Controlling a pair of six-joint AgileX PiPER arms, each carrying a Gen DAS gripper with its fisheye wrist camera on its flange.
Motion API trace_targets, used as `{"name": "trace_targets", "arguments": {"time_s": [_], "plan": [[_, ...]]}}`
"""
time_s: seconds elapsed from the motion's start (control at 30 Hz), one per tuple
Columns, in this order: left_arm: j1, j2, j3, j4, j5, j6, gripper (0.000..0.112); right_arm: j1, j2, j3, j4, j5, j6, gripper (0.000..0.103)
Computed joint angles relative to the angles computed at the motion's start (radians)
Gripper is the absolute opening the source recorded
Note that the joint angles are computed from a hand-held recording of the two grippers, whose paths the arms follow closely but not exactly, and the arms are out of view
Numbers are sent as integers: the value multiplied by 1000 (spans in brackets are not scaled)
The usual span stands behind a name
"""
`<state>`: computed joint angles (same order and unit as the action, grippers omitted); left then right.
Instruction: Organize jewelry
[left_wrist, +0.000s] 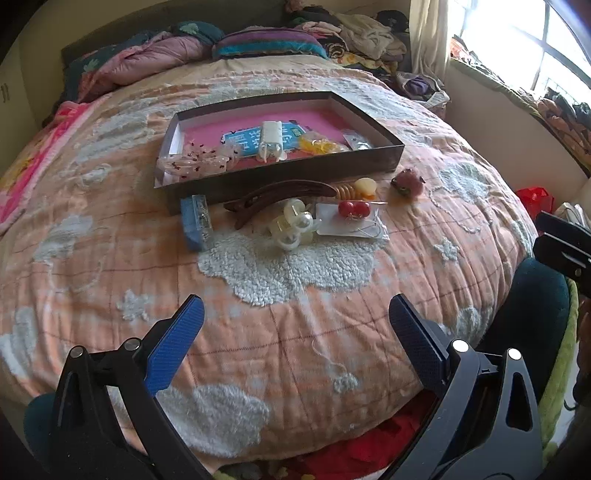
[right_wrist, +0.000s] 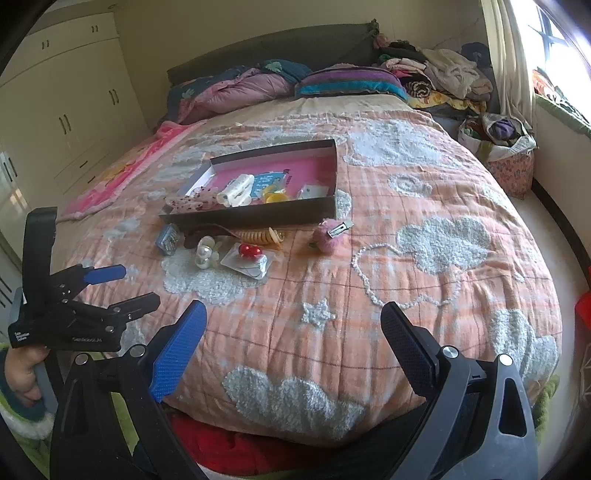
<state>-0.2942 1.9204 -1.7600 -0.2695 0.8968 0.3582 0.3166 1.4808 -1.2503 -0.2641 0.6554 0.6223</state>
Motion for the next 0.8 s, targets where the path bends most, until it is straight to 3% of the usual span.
{"name": "trace_targets", "arguments": {"time_s": [0.33,0.47,0.6,0.8], "plan": [[-15,154,-219,19,62,-43,93,-61,87,-107,108,1,-136,95],[-13,222,-317,25,105,-57,80,-77,133,-164,147,6,-198,95],[14,323,-475,-27,216,-74,57,-120,182,-211,276,8,-298,94],[12,436,-669,-17,307,-86,54,-144,246,-255,321,33,-337,85]]}}
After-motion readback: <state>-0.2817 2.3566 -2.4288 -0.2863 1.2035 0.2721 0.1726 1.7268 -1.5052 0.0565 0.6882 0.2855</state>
